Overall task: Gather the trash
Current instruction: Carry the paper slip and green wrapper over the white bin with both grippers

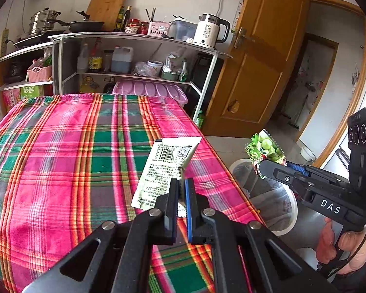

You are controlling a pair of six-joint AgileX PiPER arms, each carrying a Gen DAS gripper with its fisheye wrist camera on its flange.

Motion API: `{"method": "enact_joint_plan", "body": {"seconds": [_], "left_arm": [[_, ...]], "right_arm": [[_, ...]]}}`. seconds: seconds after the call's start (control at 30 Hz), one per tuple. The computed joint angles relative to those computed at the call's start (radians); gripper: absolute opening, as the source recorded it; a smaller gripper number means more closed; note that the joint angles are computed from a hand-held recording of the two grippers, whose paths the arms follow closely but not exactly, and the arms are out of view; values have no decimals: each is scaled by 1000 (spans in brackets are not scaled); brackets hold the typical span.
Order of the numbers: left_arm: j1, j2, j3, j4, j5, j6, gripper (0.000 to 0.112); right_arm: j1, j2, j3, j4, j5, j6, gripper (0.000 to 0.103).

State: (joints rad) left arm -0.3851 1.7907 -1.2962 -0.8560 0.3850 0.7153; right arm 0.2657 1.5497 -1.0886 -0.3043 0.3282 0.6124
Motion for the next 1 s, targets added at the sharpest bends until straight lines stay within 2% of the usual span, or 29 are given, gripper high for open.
{"method": "enact_joint_plan", "body": {"seconds": [0.33, 0.63, 0.87, 1.0], "left_arm": [[-131, 72, -114, 102, 23, -99, 6], [-224, 174, -250, 192, 63, -191, 6], [-278, 274, -377, 266, 126, -264, 6], [-301, 328, -444, 301, 164, -297, 6]], "right_arm": [[-153, -113, 157, 132, -61, -111, 25], [-296, -152, 252, 394, -92, -376, 25], [-390, -156, 307, 594, -100, -584, 25], [-416, -141, 322, 639, -101, -628, 25]]}}
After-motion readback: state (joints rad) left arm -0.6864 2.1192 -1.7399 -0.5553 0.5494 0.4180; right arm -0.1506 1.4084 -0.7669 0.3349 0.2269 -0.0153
